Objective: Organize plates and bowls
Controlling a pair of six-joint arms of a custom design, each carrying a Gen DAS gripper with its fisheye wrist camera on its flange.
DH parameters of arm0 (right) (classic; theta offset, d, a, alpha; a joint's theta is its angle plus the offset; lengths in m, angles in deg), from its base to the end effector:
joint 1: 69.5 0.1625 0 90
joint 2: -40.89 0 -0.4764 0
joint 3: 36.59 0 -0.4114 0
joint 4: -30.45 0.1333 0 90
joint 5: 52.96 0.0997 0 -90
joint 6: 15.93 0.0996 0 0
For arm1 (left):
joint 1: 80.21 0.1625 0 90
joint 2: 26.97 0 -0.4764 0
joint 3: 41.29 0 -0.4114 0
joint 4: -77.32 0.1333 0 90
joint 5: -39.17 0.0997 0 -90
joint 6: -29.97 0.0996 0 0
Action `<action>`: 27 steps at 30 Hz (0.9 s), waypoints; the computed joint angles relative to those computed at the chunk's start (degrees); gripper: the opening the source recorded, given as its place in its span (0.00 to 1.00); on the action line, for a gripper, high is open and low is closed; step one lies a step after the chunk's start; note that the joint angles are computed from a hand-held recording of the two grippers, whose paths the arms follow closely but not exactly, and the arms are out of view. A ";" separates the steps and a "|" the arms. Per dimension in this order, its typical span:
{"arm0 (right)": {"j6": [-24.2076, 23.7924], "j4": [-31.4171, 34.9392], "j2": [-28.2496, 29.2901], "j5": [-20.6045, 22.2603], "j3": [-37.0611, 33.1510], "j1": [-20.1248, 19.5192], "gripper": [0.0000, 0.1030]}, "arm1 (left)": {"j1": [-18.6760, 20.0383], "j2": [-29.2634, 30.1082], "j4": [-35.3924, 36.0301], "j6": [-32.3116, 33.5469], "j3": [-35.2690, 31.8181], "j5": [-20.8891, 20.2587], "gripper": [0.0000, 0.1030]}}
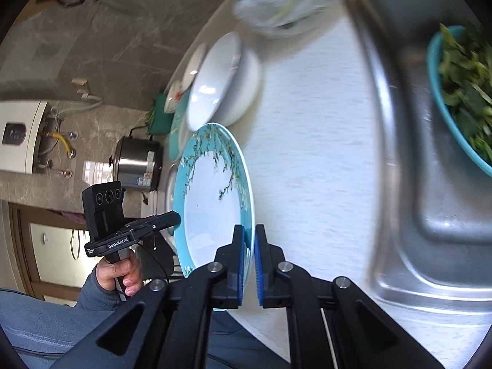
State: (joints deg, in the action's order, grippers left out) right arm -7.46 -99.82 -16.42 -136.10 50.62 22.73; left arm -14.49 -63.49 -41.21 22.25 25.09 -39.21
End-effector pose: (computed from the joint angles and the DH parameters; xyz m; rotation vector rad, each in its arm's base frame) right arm 0.1735 -0.7236 0.2790 0.1468 2.9917 -0.2539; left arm -0.2044 -0.8261 0.1413 0.4268 2.9087 -0.0497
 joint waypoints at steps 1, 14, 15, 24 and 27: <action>-0.19 0.36 0.68 0.11 -0.76 0.50 0.08 | 0.17 -1.16 -0.36 -0.18 0.80 0.53 0.09; -3.05 6.69 14.18 4.25 -13.74 7.74 0.08 | 4.20 -14.65 -2.39 -1.41 8.31 7.28 0.10; -3.06 7.07 15.14 4.53 -14.50 8.15 0.08 | 4.80 -15.53 -2.17 -1.08 8.29 7.81 0.10; -2.15 9.52 23.88 5.18 -22.05 11.08 0.08 | 10.38 -18.46 1.29 2.24 4.90 9.80 0.11; -0.69 9.62 26.38 4.59 -23.97 11.75 0.08 | 12.28 -18.53 2.68 3.74 3.53 10.35 0.12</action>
